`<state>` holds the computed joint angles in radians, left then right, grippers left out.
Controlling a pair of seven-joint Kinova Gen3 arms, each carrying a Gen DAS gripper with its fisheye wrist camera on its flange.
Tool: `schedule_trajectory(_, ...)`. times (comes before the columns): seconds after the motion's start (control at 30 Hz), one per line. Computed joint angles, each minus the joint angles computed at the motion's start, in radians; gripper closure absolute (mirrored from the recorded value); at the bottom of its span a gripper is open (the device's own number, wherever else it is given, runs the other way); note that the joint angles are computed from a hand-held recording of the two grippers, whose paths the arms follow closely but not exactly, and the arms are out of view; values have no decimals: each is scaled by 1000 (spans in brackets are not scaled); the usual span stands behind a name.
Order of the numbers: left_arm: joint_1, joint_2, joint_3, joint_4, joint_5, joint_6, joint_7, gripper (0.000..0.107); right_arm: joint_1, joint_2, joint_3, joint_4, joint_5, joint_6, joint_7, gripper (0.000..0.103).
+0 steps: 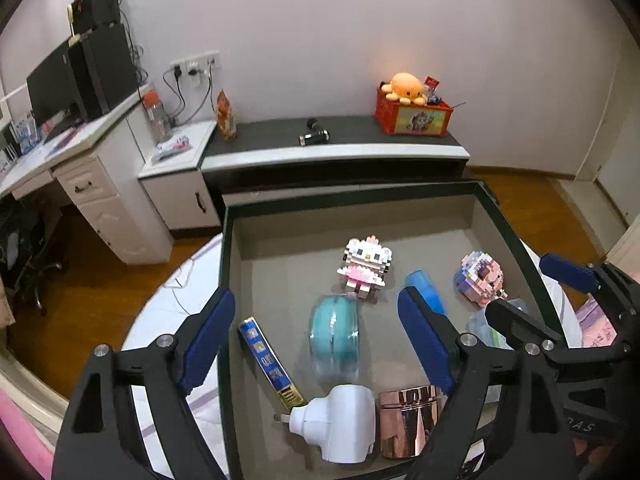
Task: Organize rigid objects
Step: 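Lower the teal container and highlighter into the box and open both tools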
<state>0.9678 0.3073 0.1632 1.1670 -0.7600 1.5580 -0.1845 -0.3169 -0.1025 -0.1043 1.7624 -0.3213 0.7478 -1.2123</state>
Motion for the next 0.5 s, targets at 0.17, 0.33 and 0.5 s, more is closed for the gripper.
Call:
schedule_trajectory(0.17,-2,3,-1,-7,10,11,-7,22,2,5,-1,-13,3,13,-2,20)
schedule_trajectory(0.33,-2,-1,-2,-2,14,17,-2,22,1,-1,-9,-15,31,11,-23,20)
schedule_trajectory(0.5,3,6,0,-18,10,37,-3,22,0,-5,-7,-24,40,16,-29,20)
